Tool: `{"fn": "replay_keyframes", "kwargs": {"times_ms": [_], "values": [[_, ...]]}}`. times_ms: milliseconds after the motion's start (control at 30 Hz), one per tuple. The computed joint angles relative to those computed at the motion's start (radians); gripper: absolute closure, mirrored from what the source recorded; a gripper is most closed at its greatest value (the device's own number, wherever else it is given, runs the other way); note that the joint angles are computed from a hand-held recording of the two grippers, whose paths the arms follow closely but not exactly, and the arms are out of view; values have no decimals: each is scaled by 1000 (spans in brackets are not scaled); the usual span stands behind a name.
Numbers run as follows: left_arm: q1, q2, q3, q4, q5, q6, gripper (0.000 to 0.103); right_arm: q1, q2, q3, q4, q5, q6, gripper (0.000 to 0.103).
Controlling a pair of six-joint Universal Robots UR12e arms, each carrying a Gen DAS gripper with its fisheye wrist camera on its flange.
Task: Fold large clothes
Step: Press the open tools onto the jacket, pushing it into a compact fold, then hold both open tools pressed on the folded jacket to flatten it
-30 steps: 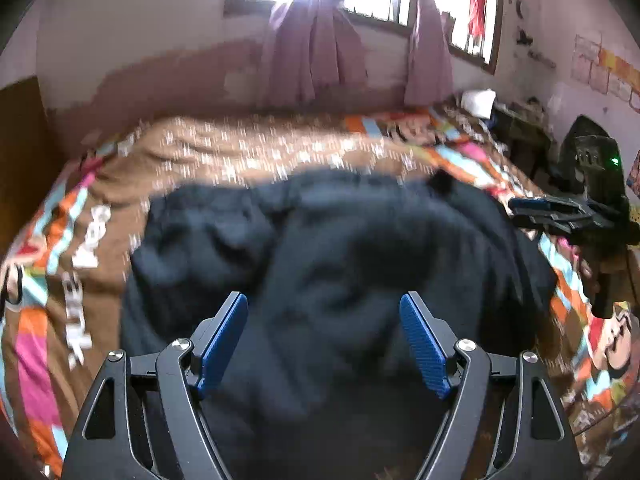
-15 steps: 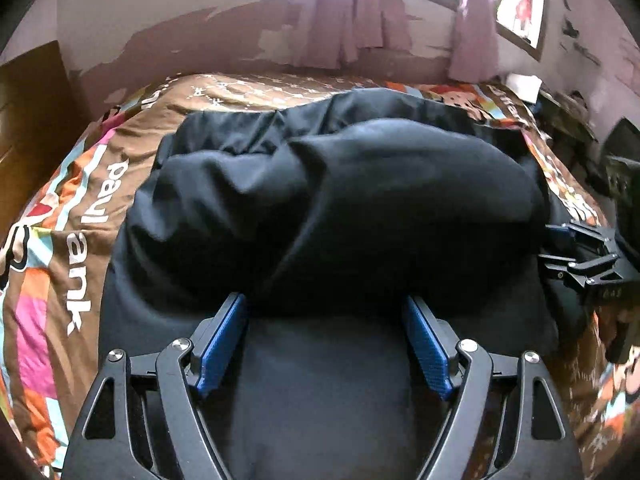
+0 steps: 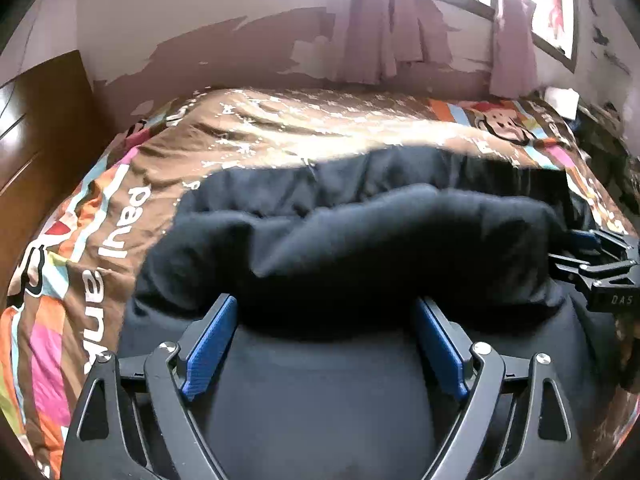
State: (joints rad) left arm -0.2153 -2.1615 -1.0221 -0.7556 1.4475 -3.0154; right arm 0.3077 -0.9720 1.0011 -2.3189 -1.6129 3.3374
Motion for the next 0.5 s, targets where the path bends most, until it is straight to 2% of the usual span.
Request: {"fn": "replay_keyframes", "kwargs": {"times_ms": [100,167,367,500], "values": [[9,-22,36,-26,9,-50,17,-2,16,-39,30,-26,4,20],[14,-31,54,-58,-9,-66,17,-4,28,-57,43,-35,-3,20],[4,-39,68,-111,28,10,15,-22,26,-40,72,46,15,15],[7,-43,74,-134,16,-1,13,-27,23,-40,93,71,2,14]]}}
